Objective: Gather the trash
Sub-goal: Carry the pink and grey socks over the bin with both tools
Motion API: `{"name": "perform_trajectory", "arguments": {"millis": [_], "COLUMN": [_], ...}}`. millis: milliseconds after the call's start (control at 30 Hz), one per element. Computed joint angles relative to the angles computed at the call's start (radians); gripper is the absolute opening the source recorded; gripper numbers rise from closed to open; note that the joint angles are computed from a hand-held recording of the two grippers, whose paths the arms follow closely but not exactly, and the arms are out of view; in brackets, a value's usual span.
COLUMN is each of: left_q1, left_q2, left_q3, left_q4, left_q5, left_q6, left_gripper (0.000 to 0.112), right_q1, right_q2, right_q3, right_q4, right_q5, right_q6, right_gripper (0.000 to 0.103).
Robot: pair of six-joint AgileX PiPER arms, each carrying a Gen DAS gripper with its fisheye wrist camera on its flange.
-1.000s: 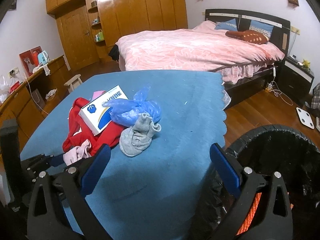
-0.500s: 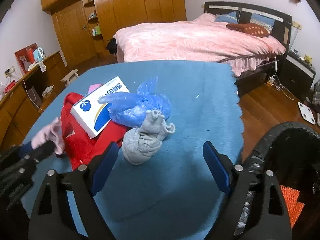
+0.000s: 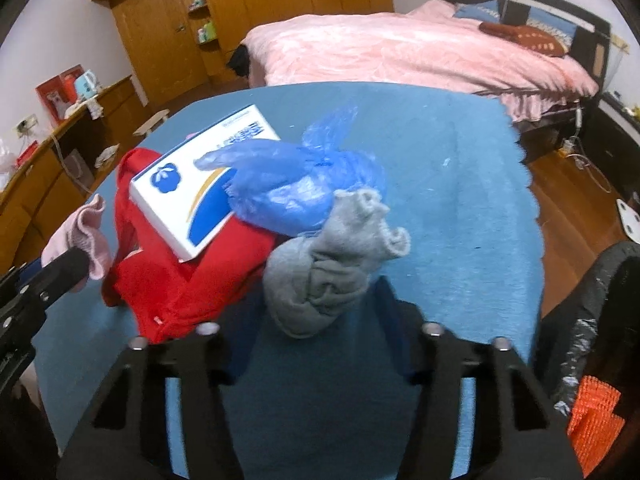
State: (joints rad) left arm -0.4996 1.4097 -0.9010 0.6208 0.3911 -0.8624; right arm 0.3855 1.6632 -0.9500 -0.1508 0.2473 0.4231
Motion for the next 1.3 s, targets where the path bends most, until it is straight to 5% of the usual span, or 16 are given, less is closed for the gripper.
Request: {"name": "perform_trajectory", "arguments": {"millis": [833,1300], "left_q1": [-0.191,-0.382], "left_q2": [-0.047,-0.005], "left_q3": [-0.071,-0.174], "left_q4": [0.085,0.112], "left_q5": [0.130,0.194], "left_q6": [-0.096,-0.141], "left_gripper": [0.035,0.035], "right_q1": [-0.016,-0.282], "right_q2": [-0.424,-0.772], "right_q3": [0.201,0.271], "right_q4": [-0.027,0.169], "right_q5": [0.129,0.318], "right_q6": [0.006,-0.285], "right_gripper": [0.047,0.047]}}
